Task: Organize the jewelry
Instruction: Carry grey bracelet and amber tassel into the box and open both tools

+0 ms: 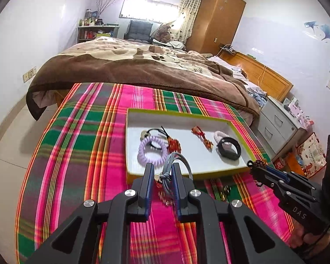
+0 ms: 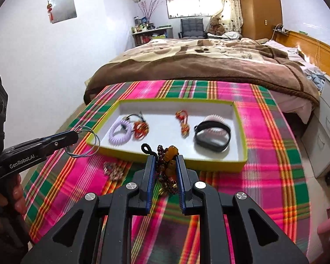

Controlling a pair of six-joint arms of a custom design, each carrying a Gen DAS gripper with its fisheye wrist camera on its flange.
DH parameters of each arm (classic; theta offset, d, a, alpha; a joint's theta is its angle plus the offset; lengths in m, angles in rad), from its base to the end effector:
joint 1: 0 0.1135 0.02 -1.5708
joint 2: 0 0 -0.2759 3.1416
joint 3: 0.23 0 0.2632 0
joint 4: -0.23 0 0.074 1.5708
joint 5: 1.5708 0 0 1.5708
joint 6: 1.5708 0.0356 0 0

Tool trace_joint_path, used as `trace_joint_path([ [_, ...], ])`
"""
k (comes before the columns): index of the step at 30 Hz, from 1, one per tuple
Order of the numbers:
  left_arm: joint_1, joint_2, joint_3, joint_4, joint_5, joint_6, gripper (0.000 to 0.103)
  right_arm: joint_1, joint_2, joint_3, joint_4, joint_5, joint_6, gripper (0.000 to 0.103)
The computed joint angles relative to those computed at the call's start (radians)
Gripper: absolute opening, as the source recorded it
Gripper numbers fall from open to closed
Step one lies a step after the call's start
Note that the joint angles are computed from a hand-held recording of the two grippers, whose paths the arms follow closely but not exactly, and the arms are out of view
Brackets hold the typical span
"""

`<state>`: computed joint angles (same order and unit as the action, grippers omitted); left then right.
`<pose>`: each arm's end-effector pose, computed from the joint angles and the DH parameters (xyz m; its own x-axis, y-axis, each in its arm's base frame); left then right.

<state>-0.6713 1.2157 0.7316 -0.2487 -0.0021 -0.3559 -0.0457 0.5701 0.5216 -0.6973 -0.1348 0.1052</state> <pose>0.2039 -0.1618 0.2327 -0.7073 0.1169 -0.6972 0.3994 0.8798 -0.2577 0.1270 -0.0010 0.2358 -0.6797 0.1353 -0.7209 0.0181 0.9856 0.1678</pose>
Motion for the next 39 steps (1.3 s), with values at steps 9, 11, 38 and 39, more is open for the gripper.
trace_joint_path([
  [9,0.058,0.190,0.133,0.041,0.041,0.020,0.016,-0.079,0.225,0.047,0.149,-0.035,-0.058,0.019],
  [11,0.067,0.230,0.163,0.046,0.042,0.028,0.016,-0.081,0.285,0.060,0.186,-0.040,-0.062,0.019],
  [38,0.109,0.507,0.314,0.063,0.004,0.062,0.016,0.014,0.629,0.077,0.425,0.060,-0.045,0.019],
  [39,0.108,0.508,0.311,0.069,0.014,0.063,0.016,0.013,0.629,0.075,0.427,0.061,-0.049,0.019],
])
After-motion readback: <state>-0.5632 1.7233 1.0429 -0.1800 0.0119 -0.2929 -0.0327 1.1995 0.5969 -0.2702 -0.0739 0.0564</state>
